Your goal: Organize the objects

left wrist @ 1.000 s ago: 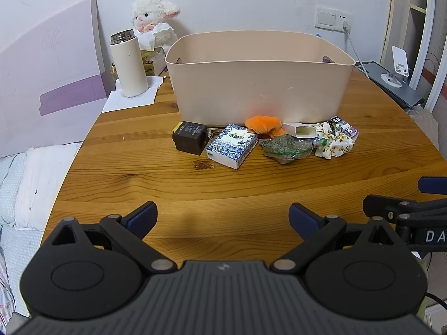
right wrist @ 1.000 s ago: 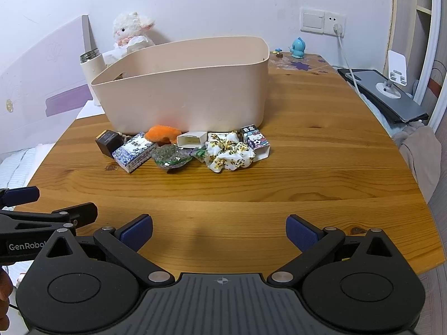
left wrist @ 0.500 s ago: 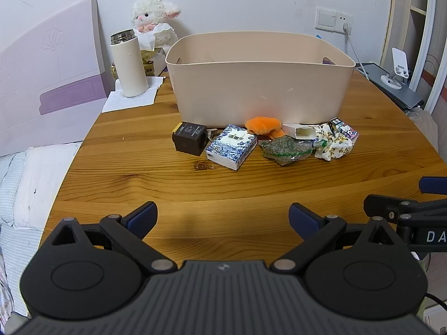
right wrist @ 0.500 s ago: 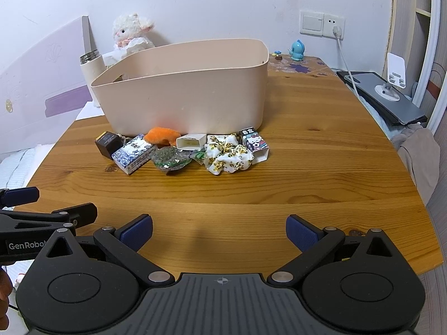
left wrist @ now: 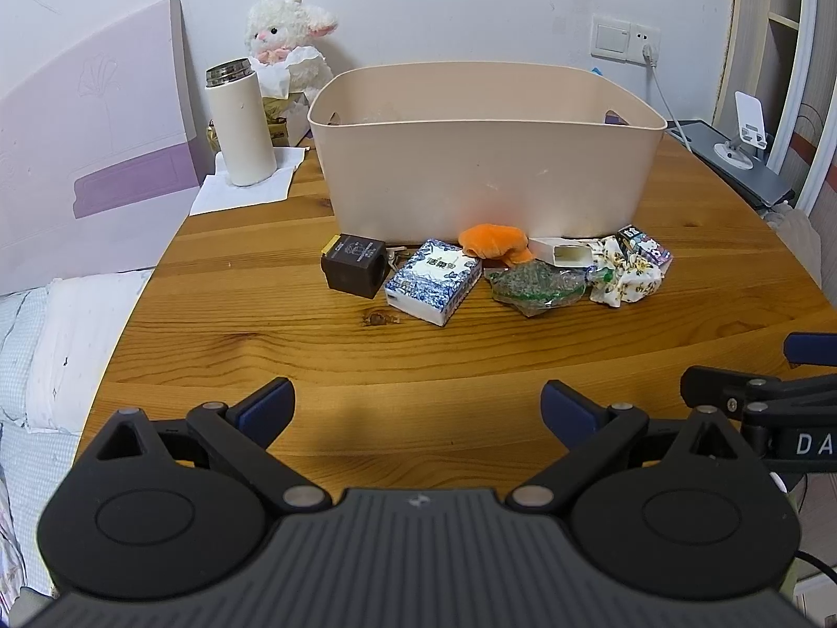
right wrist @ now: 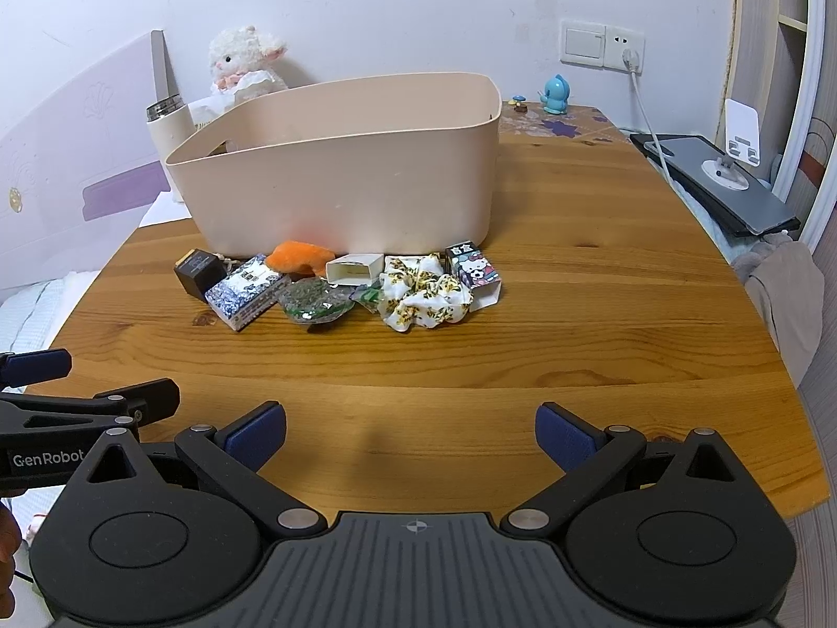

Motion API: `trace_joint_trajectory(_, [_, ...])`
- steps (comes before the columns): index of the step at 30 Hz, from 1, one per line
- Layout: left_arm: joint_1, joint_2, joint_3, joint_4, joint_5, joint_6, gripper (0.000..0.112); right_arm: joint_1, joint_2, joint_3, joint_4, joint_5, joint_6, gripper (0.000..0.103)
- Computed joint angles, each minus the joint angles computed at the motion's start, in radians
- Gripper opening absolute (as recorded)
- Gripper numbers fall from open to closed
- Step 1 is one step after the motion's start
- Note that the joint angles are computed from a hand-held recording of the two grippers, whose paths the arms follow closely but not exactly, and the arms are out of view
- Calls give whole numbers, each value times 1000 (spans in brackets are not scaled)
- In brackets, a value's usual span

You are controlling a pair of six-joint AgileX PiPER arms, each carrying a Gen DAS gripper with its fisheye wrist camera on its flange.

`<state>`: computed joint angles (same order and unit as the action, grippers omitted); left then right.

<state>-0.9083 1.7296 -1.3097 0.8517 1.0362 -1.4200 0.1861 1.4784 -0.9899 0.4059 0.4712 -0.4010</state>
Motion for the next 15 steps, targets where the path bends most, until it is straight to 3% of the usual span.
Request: trace_joint_trajectory(15, [11,23,-18,27,-14,16,101,16,33,-33,-41,-12,48,103])
